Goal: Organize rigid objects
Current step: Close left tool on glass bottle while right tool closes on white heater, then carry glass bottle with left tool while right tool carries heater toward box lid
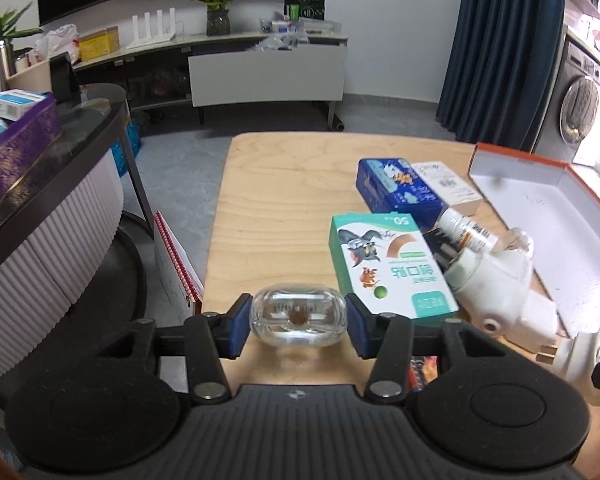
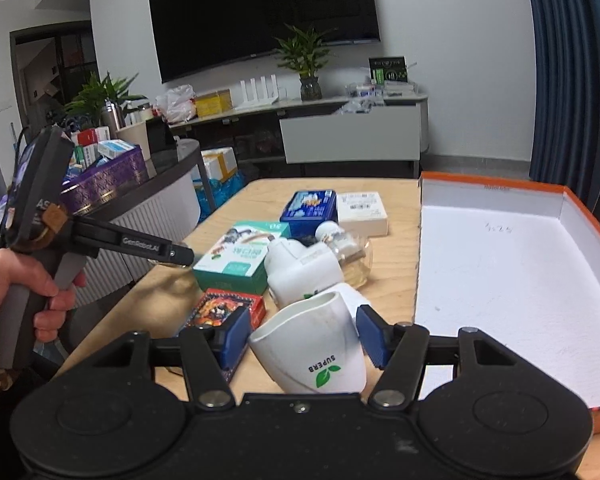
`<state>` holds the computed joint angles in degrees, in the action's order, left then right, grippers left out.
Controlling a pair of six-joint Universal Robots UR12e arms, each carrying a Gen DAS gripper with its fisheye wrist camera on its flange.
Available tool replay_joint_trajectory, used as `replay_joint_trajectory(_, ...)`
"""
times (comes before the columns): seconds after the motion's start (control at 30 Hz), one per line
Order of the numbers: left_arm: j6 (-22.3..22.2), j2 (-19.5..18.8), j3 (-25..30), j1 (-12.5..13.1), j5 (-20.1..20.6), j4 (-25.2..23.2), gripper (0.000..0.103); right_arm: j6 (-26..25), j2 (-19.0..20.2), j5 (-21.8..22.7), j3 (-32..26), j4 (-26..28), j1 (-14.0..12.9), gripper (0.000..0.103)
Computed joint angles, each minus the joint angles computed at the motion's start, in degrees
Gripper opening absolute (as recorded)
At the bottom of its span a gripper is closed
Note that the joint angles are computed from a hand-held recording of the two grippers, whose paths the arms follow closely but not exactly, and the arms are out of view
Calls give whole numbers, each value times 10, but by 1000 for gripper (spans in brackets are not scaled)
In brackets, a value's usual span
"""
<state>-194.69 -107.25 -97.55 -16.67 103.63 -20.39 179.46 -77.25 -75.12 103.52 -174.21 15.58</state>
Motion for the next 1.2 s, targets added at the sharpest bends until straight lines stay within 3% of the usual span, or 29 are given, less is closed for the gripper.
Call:
replay_joint_trajectory(0.4,-10,25,-9,-24,32,12,50,21,-12,-5,3,-26,-11,71)
replay_joint_trajectory(0.63,-5,24,7,-41,29,24,50,41,-17,-17,-1,-39,-26,71)
replay_joint_trajectory(1.2,25,-57,122,-76,-46,30,50,74,-21,-58,-15,-35,-78,71)
